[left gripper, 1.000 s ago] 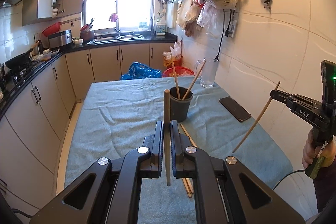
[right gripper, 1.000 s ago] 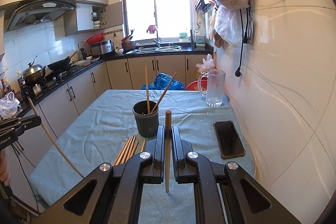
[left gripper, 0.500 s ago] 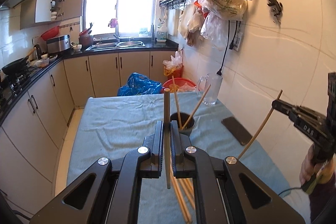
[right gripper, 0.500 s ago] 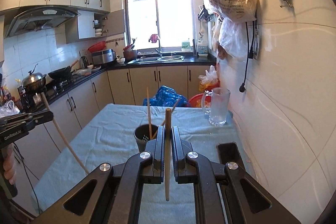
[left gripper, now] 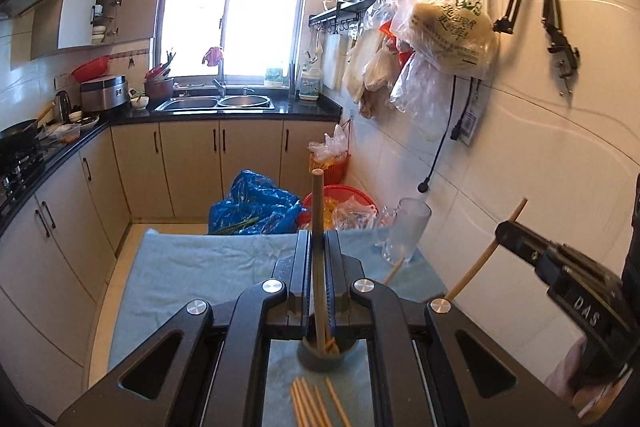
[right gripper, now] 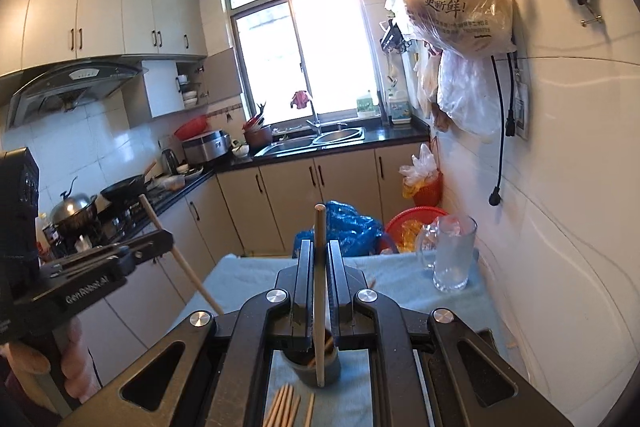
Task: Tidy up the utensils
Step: 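Carry the left gripper's chopstick upright into the black cup while the right does likewise, then open the left gripper to drop its chopstick in the cup while the right releases too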
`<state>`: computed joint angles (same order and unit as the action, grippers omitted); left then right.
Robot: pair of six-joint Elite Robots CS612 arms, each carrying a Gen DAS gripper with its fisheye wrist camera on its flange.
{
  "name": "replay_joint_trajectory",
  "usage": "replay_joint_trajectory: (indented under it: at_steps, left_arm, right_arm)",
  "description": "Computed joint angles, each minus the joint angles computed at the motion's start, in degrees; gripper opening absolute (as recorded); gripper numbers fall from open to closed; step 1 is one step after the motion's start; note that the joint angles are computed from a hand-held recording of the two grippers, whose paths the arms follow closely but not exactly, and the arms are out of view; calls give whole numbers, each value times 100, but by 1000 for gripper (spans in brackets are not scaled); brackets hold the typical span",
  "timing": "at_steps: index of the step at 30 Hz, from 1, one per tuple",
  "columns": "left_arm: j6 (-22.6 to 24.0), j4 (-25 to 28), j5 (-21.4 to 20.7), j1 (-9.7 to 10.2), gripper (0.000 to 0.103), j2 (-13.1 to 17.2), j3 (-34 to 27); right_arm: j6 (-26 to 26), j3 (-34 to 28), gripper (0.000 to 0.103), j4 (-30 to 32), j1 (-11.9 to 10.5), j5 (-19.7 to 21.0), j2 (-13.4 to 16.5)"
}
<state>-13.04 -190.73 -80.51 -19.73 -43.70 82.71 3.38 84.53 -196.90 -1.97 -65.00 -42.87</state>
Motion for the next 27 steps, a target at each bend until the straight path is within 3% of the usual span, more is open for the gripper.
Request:
replay_joint_trajectory:
  at_steps: [6, 13, 19, 24, 25, 26, 27]
  left_arm:
    - [-45, 561, -4, 42, 6, 437, -714]
    - [-230, 1255, -256, 137, 6, 787, -1118]
    - [-327, 1315, -300, 190, 6, 876, -1189]
    - [-408, 1247, -383, 233, 10, 837, -1110]
    - [-437, 1211, -392, 240, 16, 819, -1075]
    - [-458, 1170, -380, 241, 25, 794, -1028]
    - [-484, 1109, -348, 237, 28, 766, -976]
  right_arm:
    - [260, -526, 7, 254, 87, -57, 336]
    - [189, -886, 7, 778, 180, -228, 627]
    - [27, -1075, 7, 1220, 219, -410, 799]
    - [190, -1260, 8, 1449, 189, -506, 944]
    - [208, -1289, 10, 1477, 183, -526, 966]
    - [222, -1306, 19, 1483, 179, -552, 979]
    - [236, -1316, 36, 1473, 174, -557, 987]
